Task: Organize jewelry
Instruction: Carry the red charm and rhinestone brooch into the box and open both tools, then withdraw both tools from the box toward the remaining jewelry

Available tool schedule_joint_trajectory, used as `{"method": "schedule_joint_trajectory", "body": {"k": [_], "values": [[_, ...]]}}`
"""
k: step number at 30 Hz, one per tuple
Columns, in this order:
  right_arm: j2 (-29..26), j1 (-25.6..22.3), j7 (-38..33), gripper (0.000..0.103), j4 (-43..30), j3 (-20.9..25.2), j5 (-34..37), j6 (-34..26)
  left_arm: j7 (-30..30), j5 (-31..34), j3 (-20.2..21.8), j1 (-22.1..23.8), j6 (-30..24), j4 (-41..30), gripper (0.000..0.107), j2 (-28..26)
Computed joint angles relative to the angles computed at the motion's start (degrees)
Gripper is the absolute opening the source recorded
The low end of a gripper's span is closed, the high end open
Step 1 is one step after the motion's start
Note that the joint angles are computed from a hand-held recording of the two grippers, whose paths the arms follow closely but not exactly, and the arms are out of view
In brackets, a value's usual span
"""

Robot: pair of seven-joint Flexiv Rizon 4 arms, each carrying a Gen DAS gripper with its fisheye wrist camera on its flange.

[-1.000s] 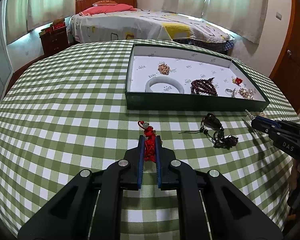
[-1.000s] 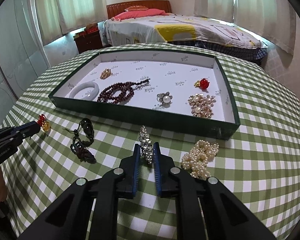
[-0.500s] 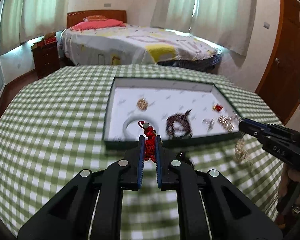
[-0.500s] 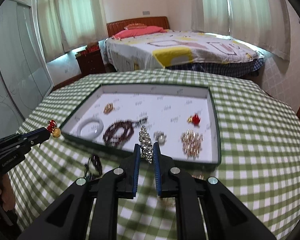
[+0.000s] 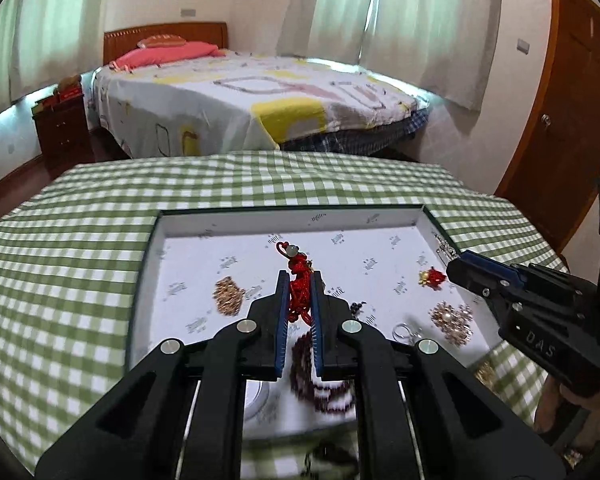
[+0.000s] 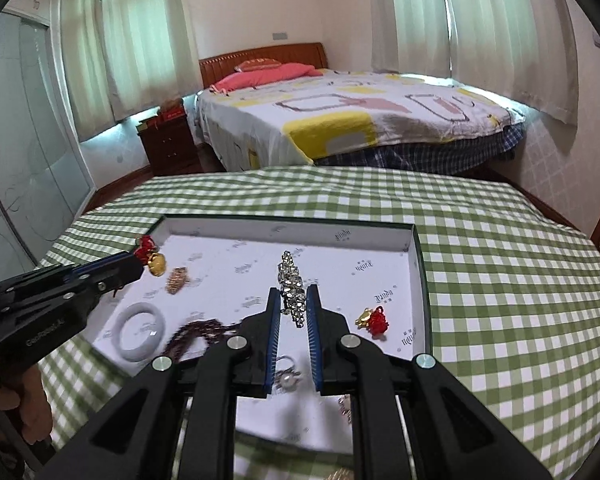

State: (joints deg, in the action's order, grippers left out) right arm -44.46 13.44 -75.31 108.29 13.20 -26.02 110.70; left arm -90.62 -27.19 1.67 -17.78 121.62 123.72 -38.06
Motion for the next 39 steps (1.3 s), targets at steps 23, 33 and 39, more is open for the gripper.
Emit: {"method": "schedule_joint_trajectory", "body": {"k": [23,33,39], "values": [[-5.75,0.07,-5.19,0.014,-9.02,2.52,4.24,-14.2,-2.58,5.49,3.13,1.65,-18.14,-10.54,0.011,-5.8],[-5.7,-0.01,-7.07,0.03,-8.89,2.99,6.3,-13.66,-4.89,7.41,4.99,0.65,-19.15,-11.03,0.031,-5.74],[-4.86,-0.25,-7.17,0.03,-7.74,3.2,6.78,-11.62,-5.89,7.54,5.56,-0.05,-16.76,-8.84,0.046,-4.29]]}}
